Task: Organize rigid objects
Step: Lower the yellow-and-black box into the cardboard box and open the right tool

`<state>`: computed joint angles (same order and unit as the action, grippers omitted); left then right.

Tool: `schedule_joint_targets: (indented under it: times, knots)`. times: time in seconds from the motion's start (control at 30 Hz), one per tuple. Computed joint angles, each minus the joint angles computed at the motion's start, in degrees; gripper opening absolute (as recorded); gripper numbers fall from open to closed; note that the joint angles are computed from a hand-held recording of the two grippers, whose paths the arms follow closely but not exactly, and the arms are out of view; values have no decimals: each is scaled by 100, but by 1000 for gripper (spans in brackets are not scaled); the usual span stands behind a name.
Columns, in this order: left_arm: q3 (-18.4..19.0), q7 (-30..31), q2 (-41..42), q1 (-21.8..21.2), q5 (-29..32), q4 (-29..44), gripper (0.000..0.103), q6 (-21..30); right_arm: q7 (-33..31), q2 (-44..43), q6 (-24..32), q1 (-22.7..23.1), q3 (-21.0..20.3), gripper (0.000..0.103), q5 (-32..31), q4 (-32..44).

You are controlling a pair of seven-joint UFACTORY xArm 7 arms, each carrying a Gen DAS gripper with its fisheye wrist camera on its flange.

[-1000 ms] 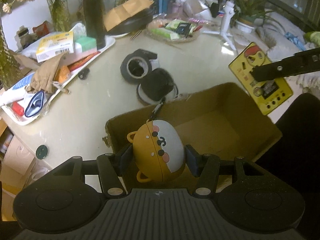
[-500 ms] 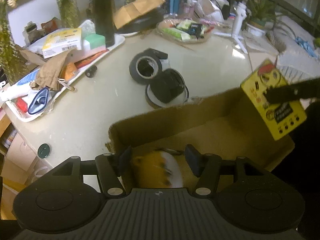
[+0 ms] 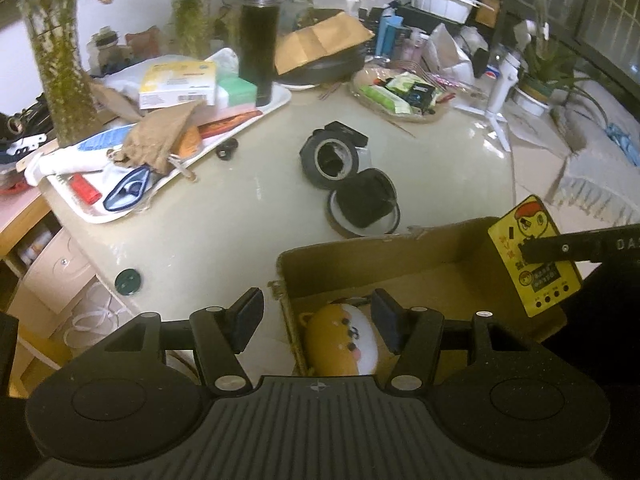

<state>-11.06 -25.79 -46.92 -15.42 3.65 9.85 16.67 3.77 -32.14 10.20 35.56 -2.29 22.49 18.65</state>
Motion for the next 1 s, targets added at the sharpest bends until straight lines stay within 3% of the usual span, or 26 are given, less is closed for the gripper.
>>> schedule_joint_targets:
  times: [0.1,0.53,0.73,1.0]
  knots:
    - [-40,-93,-126,78,5,-64,65,56,206,106,56,-213,246,30,-143,60]
    - [-26,-267,-285,122,11,-180,65,42,1383,770,218,-1193,1266,30,-1361,511]
    - [-19,-296,-295,110,24,-187,65,36,1434,1094,48,-1099,1143,32,-1549,656]
    - [7,-277,-293,109,39,-201,65,19,1056,697,-96,-807,775,55,-1368,404]
